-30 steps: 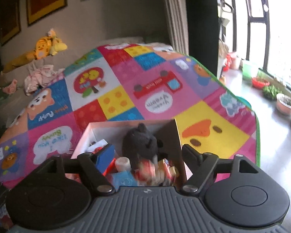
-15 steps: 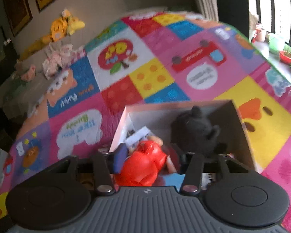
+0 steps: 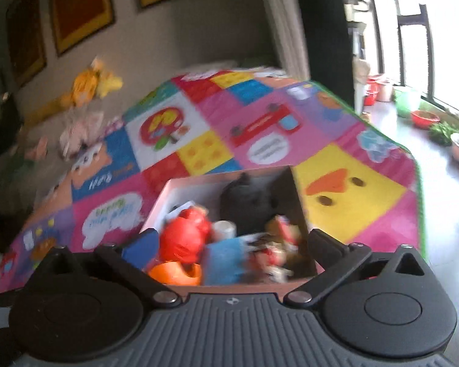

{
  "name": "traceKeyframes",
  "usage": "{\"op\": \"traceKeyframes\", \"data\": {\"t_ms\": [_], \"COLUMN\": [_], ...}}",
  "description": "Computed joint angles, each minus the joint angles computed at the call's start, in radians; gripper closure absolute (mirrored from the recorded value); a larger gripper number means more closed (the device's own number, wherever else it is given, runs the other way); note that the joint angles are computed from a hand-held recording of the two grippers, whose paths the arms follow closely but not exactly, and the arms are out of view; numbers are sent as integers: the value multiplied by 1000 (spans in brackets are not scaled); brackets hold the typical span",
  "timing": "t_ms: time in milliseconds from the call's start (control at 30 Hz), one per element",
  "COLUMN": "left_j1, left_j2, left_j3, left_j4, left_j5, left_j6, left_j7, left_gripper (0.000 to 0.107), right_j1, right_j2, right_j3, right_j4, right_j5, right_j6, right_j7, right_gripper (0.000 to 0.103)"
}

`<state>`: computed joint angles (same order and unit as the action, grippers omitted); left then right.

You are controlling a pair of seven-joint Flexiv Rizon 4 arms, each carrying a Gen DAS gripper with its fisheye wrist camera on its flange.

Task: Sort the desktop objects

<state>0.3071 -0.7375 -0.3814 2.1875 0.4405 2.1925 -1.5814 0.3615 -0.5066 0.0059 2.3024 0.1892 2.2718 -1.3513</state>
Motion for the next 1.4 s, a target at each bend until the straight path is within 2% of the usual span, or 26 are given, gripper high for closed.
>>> {"op": "traceKeyframes", "data": {"t_ms": [67, 167, 267, 300, 367, 400, 433, 467, 533, 600, 700, 733, 767, 800, 867, 900, 967, 1000, 1100, 1167, 1233, 1300, 1333, 1400], "left_j1": [-47, -119, -148, -165, -199, -189, -188, -197, -225, -211, -139, -138, -139, -136, -146, -150, -161, -171, -226, -273, -319, -368, -379, -368], "left_j2": [-3, -10, -25, -26, -28, -30, -30, -29, -29, -30, -25, -22, -17, -10, -1, 5, 19, 27, 25, 30, 34, 30, 29, 29], "left_j3": [25, 62, 68, 82, 117, 114, 118, 138, 184, 193, 153, 161, 170, 176, 198, 208, 220, 227, 263, 288, 313, 346, 352, 340], "left_j4": [-29, -70, -103, -111, -122, -126, -129, -130, -133, -137, -134, -124, -111, -96, -63, -46, -18, -6, 20, 32, 37, 39, 40, 43], "left_j5": [-29, -85, -114, -130, -161, -156, -162, -179, -224, -249, -227, -229, -229, -225, -229, -234, -252, -268, -341, -407, -462, -506, -519, -523], "left_j6": [-7, -27, -53, -56, -44, -46, -41, -28, 0, 4, -28, -17, -3, 8, 45, 57, 51, 40, 64, 61, 46, 52, 57, 55], "left_j7": [19, 49, 73, 85, 112, 120, 127, 134, 148, 142, 116, 114, 114, 112, 108, 105, 96, 92, 75, 66, 75, 101, 108, 103], "left_gripper": [6, 6, 6, 6, 5, 5, 5, 5, 5, 5, 5, 5, 5, 4, 4, 4, 4, 4, 4, 4, 4, 4, 4, 4], "right_j1": [-117, -289, -373, -425, -462, -439, -387, -318, -243, -234, -248, -258, -245, -205, -73, -3, 136, 206, 415, 538, 574, 675, 709, 714], "right_j2": [-39, -148, -200, -218, -258, -253, -244, -232, -227, -241, -274, -285, -287, -279, -247, -223, -186, -166, -144, -156, -164, -217, -228, -235], "right_j3": [70, 155, 170, 205, 201, 185, 168, 118, 76, 87, 134, 152, 138, 94, -59, -108, -174, -183, -287, -392, -420, -503, -541, -550], "right_j4": [5, -21, -76, -104, -149, -158, -175, -187, -217, -261, -352, -377, -382, -373, -304, -261, -195, -180, -146, -93, -52, -69, -61, -65], "right_j5": [-71, -230, -359, -415, -570, -566, -500, -466, -439, -464, -517, -527, -539, -532, -511, -435, -222, -59, 237, 238, 185, 261, 248, 240], "right_j6": [42, 159, 106, 64, 31, 4, -31, -62, -118, -160, -231, -245, -234, -204, -116, -95, -91, -118, -196, -235, -253, -273, -285, -288], "right_j7": [102, 289, 443, 485, 637, 656, 616, 595, 549, 526, 525, 529, 553, 583, 659, 620, 463, 319, 64, 79, 121, 63, 84, 107], "right_gripper": [0, 0, 0, 0, 0, 0, 0, 0, 0, 0, 0, 0, 0, 0, 0, 0, 0, 0, 0, 0, 0, 0, 0, 0]}}
